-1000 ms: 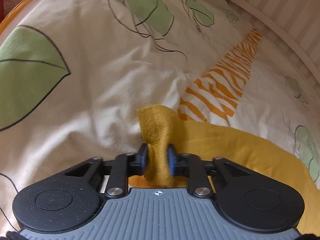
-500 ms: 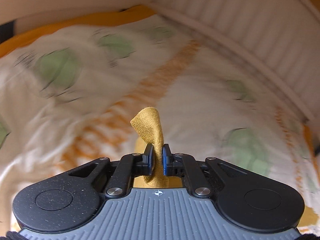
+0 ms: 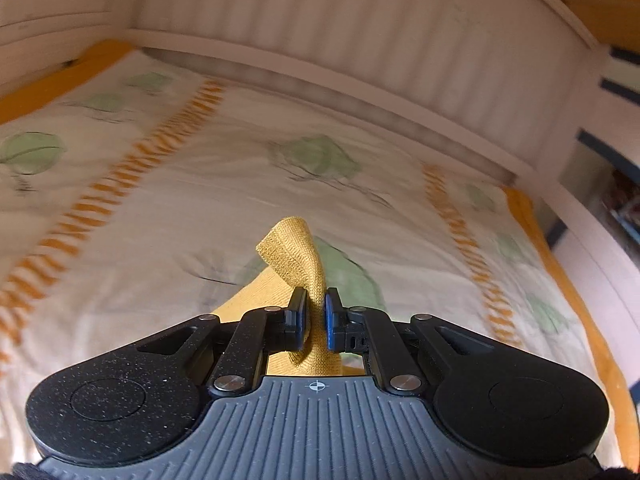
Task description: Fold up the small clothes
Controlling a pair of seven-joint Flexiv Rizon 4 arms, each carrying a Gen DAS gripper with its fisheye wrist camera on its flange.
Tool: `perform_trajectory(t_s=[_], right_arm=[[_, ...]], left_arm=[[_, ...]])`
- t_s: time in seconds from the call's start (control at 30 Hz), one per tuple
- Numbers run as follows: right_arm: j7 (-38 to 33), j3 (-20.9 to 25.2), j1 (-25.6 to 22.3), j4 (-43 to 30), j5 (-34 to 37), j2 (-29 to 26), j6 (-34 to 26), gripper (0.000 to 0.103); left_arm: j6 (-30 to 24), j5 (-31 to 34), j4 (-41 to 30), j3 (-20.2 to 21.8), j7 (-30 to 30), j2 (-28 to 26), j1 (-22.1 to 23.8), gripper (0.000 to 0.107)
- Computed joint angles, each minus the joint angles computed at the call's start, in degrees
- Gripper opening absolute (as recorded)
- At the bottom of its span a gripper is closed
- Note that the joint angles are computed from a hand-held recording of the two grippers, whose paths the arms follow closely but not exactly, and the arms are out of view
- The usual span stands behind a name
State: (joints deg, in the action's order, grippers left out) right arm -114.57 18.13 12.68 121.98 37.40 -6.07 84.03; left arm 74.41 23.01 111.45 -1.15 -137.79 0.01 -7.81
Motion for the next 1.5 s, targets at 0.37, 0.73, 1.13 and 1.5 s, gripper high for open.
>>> perform_trajectory(t_s=[0.37,0.73,1.13,1.5], right_arm=[[0.46,-2.05,-1.16,-1.37,1.92,1.5,-1.19,0.102],[2.56,-2.96,-1.9,-2.87,2.94,0.31,-3.47,0.102],[-0.49,0.37,-4.2,-4.67,7.33,-2.62,-1.7,0.102],[-12.06,1.9,-5.5,-8.38,19.64,-4.63,-0.84,0.102]], left_arm=[[0.6,0.97,-13.83,1.0,-4.45,-19.98,-11.56,0.009],[3.75,-5.55,-17.89,4.26,3.18,-27.09,-18.61,0.023],[0.08,17.35,-13.13,27.94,-12.89,-18.38,-39.12,0.046],[-16.7,26.97,0.44,27.94,-29.66,-9.23,-39.52,0.046]])
